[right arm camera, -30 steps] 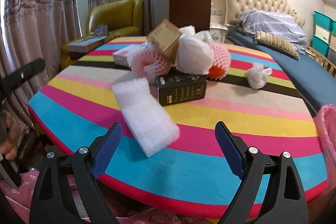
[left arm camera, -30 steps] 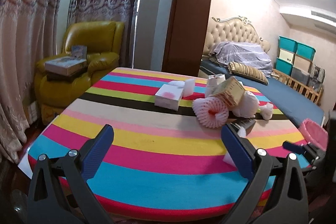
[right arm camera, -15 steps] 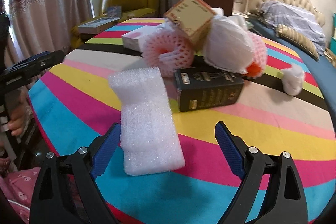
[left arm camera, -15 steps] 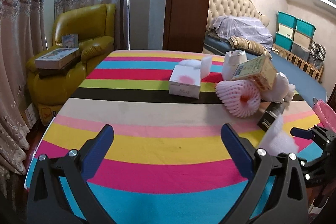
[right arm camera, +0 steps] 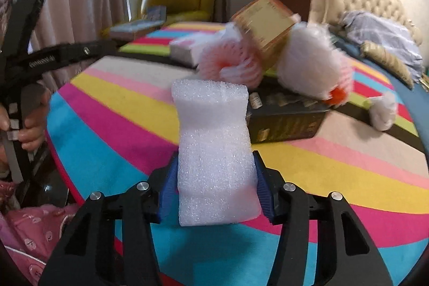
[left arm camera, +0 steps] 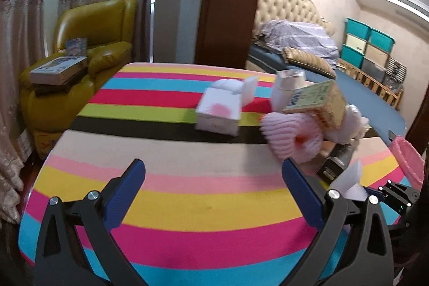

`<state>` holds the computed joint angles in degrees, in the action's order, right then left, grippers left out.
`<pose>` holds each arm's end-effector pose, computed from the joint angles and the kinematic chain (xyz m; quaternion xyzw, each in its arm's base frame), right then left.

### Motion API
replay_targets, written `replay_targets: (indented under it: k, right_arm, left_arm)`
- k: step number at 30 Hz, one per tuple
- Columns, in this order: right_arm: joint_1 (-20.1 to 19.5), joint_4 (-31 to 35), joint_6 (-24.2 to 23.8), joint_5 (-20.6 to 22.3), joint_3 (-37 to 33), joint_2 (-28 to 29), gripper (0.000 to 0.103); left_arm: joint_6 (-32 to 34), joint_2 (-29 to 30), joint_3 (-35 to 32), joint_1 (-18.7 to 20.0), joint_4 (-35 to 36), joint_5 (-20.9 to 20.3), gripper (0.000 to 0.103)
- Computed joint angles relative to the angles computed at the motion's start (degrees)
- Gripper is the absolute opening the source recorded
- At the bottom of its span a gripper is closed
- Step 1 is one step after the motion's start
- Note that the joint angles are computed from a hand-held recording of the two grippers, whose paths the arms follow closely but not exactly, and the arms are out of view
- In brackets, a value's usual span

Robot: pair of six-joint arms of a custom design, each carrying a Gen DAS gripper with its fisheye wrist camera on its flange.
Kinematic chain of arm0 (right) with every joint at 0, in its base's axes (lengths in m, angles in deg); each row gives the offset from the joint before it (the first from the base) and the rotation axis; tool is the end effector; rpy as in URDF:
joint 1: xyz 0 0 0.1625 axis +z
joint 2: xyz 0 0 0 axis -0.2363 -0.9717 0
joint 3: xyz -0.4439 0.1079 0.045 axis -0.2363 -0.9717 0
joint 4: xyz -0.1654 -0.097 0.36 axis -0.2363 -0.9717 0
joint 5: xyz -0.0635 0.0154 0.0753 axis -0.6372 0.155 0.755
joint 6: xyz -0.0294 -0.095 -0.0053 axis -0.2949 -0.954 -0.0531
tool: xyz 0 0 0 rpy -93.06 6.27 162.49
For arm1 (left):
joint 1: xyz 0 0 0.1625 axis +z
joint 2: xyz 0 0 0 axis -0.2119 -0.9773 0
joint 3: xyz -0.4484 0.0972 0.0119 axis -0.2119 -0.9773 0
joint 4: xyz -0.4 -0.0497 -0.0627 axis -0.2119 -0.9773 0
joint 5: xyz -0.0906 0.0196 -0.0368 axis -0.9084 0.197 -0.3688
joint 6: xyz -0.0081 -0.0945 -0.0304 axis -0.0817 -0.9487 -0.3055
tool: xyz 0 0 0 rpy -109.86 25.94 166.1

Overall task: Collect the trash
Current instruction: 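Grasp the white foam sheet with the right gripper and lift it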

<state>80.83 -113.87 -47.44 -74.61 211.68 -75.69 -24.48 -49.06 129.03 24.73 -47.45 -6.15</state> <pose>0.0028 -0.3848 0.2195 0.4973 -0.8311 0.2134 0.1280 -0.2640 -0.2874 0.0256 0.0238 0.7904 -0.5001 0.3530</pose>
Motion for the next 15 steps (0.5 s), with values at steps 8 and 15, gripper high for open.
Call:
replay_targets:
  k: [8, 15]
  right_arm:
    - [-4.8, 0.0, 2.4, 10.3, -0.6, -4.7, 0.05]
    - [-9.8, 2.2, 4.6, 16.0, -3.1, -8.7, 0.05]
  left_arm:
    - [26.6, 9.4, -5.1, 5.7, -27.0, 5.0, 0.098]
    - [42.2, 16.1, -10.4, 9.2, -44.5, 5.3, 0.098]
